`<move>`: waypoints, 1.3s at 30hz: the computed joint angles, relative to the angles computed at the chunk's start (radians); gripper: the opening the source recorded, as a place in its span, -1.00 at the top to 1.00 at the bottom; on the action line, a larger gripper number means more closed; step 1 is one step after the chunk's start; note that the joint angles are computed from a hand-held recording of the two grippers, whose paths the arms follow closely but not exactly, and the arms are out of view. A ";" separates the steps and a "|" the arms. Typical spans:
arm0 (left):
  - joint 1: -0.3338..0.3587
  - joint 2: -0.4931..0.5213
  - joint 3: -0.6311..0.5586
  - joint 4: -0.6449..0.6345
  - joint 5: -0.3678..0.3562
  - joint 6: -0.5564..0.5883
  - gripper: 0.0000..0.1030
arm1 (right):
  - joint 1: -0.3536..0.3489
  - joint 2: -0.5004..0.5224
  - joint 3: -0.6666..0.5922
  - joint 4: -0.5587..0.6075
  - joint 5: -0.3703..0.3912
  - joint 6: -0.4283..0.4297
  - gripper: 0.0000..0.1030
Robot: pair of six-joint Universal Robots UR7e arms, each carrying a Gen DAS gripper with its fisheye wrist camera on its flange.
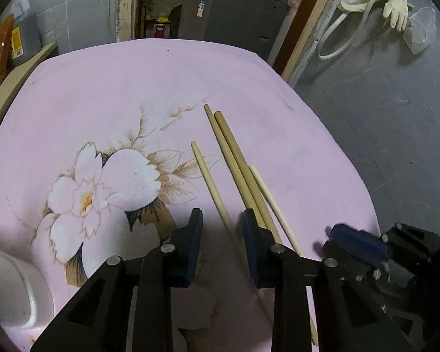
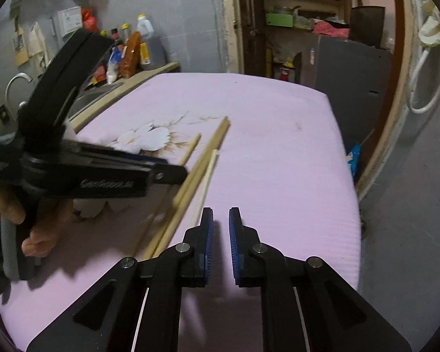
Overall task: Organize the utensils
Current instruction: 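Close the left tool on a chopstick while the right tool closes on another chopstick, then lift both held chopsticks up toward the white caddy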
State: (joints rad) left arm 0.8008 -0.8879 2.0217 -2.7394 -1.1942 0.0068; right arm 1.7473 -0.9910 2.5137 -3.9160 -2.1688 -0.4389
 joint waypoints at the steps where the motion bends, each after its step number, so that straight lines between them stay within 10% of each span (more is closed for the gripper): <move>1: 0.003 0.001 -0.003 0.002 0.003 0.004 0.75 | -0.001 -0.001 -0.002 0.016 0.005 0.000 0.81; 26: 0.016 -0.109 0.073 0.095 -0.016 0.008 0.91 | 0.008 -0.020 -0.138 0.352 -0.023 0.145 0.80; 39: -0.009 -0.199 0.206 -0.077 -0.021 -0.036 0.95 | -0.019 -0.007 -0.016 0.050 0.130 0.238 0.95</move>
